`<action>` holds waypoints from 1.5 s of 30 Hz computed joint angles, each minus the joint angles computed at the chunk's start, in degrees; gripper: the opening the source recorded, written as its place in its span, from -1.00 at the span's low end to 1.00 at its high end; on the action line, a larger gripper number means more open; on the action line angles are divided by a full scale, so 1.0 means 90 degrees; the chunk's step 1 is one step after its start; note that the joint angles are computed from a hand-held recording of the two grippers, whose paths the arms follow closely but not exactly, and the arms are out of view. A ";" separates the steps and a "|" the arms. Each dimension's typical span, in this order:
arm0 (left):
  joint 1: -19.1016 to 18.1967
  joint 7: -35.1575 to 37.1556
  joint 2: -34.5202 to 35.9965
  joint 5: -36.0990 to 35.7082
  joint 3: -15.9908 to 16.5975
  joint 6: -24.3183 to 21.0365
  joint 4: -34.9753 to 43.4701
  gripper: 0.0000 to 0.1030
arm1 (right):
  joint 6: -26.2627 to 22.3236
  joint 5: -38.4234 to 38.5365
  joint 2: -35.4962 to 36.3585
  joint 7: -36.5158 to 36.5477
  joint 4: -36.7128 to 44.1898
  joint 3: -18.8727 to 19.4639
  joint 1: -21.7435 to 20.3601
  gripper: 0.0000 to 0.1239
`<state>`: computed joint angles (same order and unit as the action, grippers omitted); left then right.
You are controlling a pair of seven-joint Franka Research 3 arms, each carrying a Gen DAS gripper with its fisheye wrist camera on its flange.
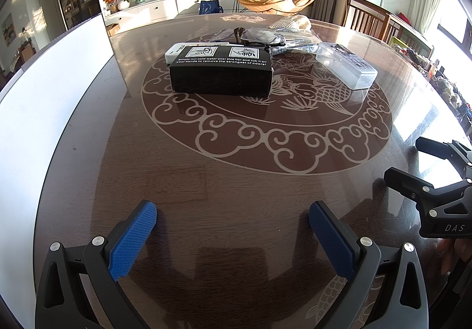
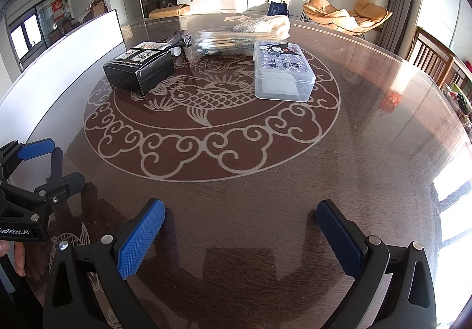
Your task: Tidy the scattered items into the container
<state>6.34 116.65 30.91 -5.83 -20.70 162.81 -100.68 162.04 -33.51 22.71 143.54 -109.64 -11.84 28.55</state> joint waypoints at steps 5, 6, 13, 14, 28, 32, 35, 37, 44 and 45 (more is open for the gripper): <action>0.0005 -0.0004 0.0001 0.0007 -0.0004 -0.0002 0.0001 1.00 | 0.0001 0.0005 0.0000 -0.0003 -0.0001 -0.0007 0.0006 0.66; 0.0004 -0.0006 0.0002 0.0008 -0.0004 0.0000 0.0001 1.00 | 0.0001 0.0008 0.0002 -0.0006 0.0000 -0.0006 0.0006 0.66; 0.0008 -0.0009 0.0002 0.0013 -0.0007 -0.0002 0.0002 1.00 | 0.0003 0.0010 0.0000 -0.0007 -0.0004 -0.0012 0.0011 0.66; 0.0010 -0.0007 0.0000 0.0012 -0.0008 -0.0005 0.0003 1.00 | 0.0003 0.0012 0.0002 -0.0009 -0.0001 -0.0011 0.0010 0.66; 0.0180 0.0174 0.0027 -0.0184 -0.0153 -0.0077 0.0043 1.00 | 0.0002 0.0017 0.0001 -0.0012 -0.0001 -0.0012 0.0011 0.66; 0.0225 0.0183 0.0009 -0.0310 -0.0166 -0.0044 0.0010 1.00 | 0.0002 0.0018 0.0004 -0.0013 0.0002 -0.0013 0.0011 0.66; 0.0104 0.0113 -0.0013 -0.0219 -0.0046 0.0007 -0.0032 1.00 | 0.0003 0.0022 0.0006 -0.0015 0.0004 -0.0011 0.0010 0.66; 0.0004 0.0023 -0.0042 -0.0090 0.0057 0.0055 -0.0075 1.00 | 0.0078 0.0048 -0.0004 -0.0033 -0.0021 0.0001 -0.0019 0.66; 0.0032 -0.0053 -0.0023 -0.0010 0.0021 0.0086 -0.0075 1.00 | 0.0497 -0.0036 0.0611 -0.0427 0.0884 -0.0506 -0.0038 0.66; 0.0037 -0.0058 -0.0022 -0.0002 0.0015 0.0087 -0.0075 1.00 | 0.0452 0.0269 0.0804 -0.0823 0.1183 -0.0285 -0.0315 0.66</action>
